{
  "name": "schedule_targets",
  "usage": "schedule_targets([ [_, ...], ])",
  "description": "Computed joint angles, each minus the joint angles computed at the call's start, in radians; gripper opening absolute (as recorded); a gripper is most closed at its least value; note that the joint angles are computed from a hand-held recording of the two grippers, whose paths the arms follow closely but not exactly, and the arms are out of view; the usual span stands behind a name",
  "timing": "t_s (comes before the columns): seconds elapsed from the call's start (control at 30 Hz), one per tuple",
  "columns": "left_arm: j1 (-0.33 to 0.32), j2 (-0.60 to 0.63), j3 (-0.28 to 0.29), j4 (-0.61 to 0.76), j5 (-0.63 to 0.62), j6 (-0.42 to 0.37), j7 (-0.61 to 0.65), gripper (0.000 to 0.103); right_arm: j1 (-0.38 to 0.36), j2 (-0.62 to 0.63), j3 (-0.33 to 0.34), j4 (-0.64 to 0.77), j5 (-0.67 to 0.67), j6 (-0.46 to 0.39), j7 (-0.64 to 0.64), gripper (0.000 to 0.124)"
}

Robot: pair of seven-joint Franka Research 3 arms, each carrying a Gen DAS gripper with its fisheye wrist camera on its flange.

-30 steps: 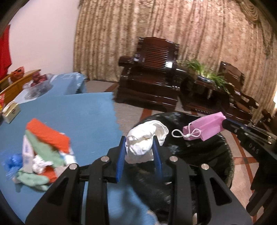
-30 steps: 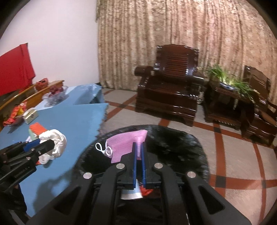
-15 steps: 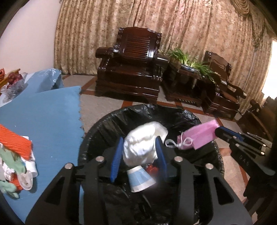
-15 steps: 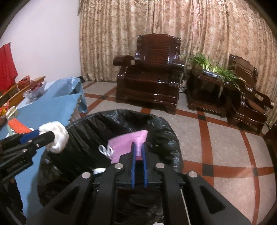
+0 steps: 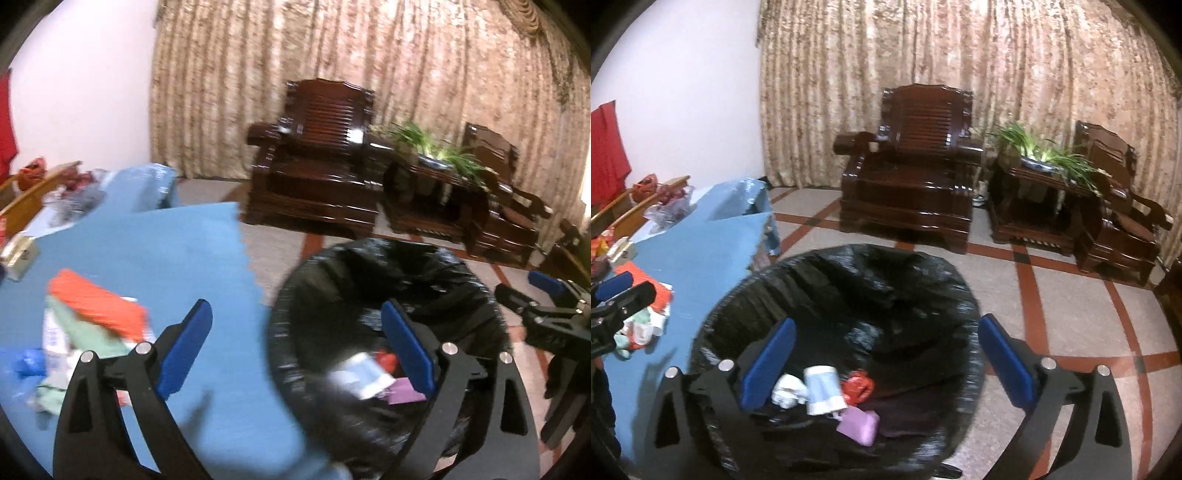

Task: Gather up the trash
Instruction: 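Grasp the blue plastic bag with the left gripper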

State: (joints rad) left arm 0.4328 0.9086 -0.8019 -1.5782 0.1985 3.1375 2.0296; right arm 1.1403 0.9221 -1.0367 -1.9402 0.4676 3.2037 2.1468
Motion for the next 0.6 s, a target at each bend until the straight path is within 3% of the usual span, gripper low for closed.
schedule_targets([
  [0.3, 0.032, -0.111, 0.166, -0.057, 0.011, 0.123, -0.174, 0.091, -0.108, 0.033, 0.117, 0.229, -0.057, -0.004, -0.029, 0.097],
  [0.6, -0.047, -0.132, 0.412, 0.009, 0.034, 0.132, -0.350, 0.091, -0.286, 0.149, 0.267, 0.612, -0.201, -0.095, 0.015, 0.097],
])
